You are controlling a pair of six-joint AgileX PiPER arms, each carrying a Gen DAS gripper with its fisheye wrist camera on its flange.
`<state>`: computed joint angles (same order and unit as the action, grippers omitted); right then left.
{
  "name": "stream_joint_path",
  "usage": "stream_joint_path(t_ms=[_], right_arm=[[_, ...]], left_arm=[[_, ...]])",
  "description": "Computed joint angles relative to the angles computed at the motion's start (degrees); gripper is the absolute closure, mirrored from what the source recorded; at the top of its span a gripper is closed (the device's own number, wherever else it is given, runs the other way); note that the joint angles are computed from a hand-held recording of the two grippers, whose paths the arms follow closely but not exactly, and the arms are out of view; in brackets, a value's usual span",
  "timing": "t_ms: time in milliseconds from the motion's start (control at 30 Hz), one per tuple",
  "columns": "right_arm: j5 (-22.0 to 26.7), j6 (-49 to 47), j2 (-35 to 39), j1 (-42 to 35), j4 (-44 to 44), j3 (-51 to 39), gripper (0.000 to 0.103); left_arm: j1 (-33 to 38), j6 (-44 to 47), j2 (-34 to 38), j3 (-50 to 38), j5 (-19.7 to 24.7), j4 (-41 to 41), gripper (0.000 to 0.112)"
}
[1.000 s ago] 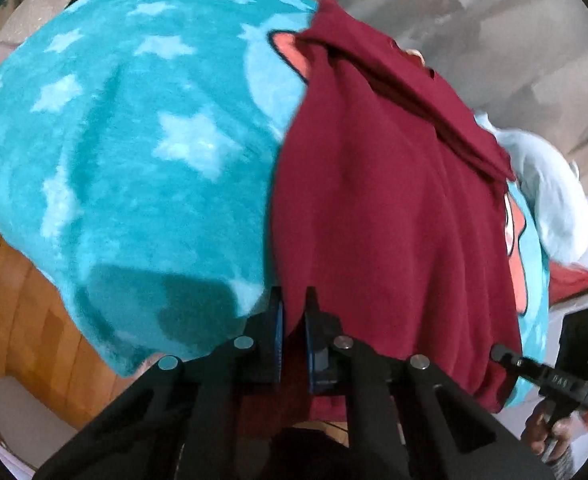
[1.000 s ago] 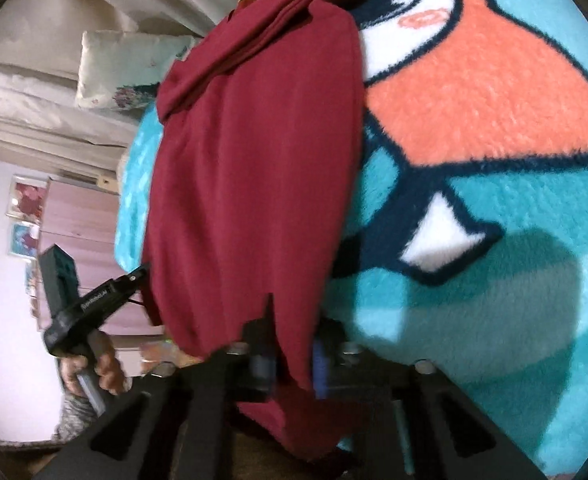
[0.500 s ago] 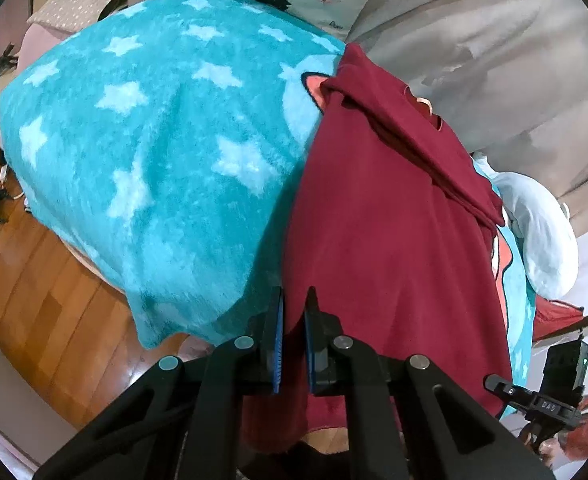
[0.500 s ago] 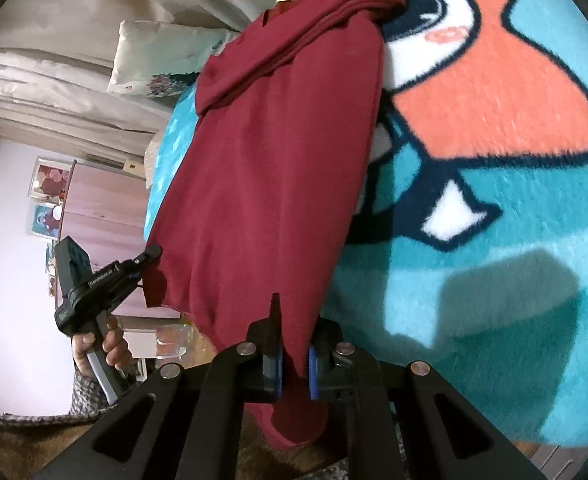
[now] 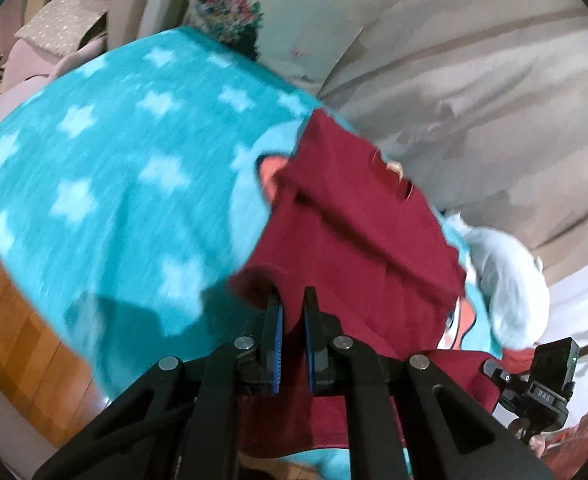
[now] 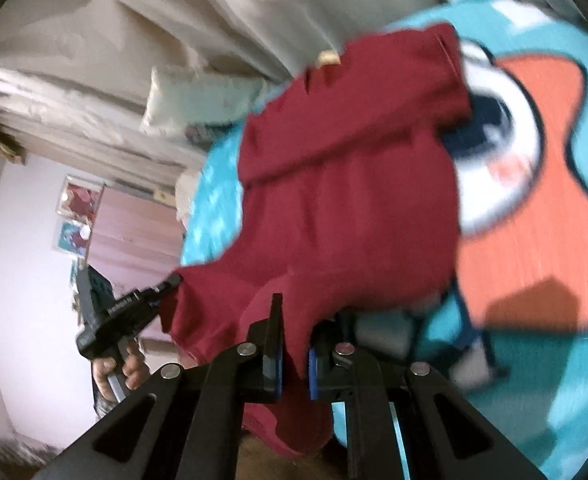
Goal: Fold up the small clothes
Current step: 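Lay the held hem over the collar with the right gripper and release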
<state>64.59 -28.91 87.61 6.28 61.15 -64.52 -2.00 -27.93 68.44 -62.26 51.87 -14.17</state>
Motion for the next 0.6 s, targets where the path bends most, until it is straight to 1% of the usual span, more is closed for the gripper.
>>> stream_joint_path(t_ms=[67,100,167,200,233,267,300,333,367,400,433,467,500,533,600], right_arm=[[-1.14,2.44,3.94,0.92,-0.12,-6.39,0.094],[-2.22,5.23,7.29,1.80,-0.83,-11.48,0.094],[-2.76,9.30,12.81,2.47,-1.50,-18.84,0.094],[-3.73,12.56,17.01,3.06,-2.23,-24.20,0.094],[-4.37,14.84,19.69,3.26,-3.20,-27.52,0.094],[-4.94,17.29,22.67,3.37,-4.39,-31.13,0.093],[-5.42,20.27,26.15,3.40,-5.77,-35.27,0.090],[-5.57,24.48,30.27,3.50,-7.74,-40.20,0.090],[-5.27,27.80,33.37,3.30,-8.74,-43.74,0.090],[-5.17,31.28,36.87,2.84,-8.51,-47.34,0.088],[-5.34,32.97,38.59,2.35,-7.43,-48.65,0.085],[-6.28,33.70,39.48,1.87,-5.71,-48.44,0.079],[-7.42,33.77,40.12,1.26,-3.30,-47.54,0.071],[-7.99,33.02,39.96,0.86,-1.99,-46.40,0.068],[-8.35,33.34,40.27,0.65,-1.86,-46.60,0.064]], left_arm=[[1.72,3.44,7.18,-6.69,-0.44,-1.46,0.104],[2.00,4.41,10.39,-9.66,-0.59,-1.38,0.104],[2.44,5.27,18.63,-17.80,0.33,-0.66,0.103],[2.87,5.89,23.99,-23.53,2.02,-1.07,0.103],[3.07,6.50,29.55,-29.26,3.20,-1.38,0.103],[3.14,6.43,34.31,-34.99,5.61,-1.00,0.103],[3.23,6.68,39.48,-40.72,6.90,-0.76,0.103],[3.77,7.39,44.17,-46.45,8.73,-1.66,0.103],[4.55,7.73,47.95,-52.18,12.01,-3.09,0.103],[5.73,8.17,50.97,-56.49,13.68,-5.78,0.101],[6.89,8.70,52.47,-58.51,13.77,-8.52,0.094],[7.73,9.54,52.87,-58.86,13.06,-10.65,0.090],[8.55,10.34,53.32,-59.54,12.39,-12.27,0.080],[9.06,10.81,53.34,-59.59,11.71,-12.90,0.072],[10.51,11.08,53.70,-59.95,10.70,-14.85,0.064]])
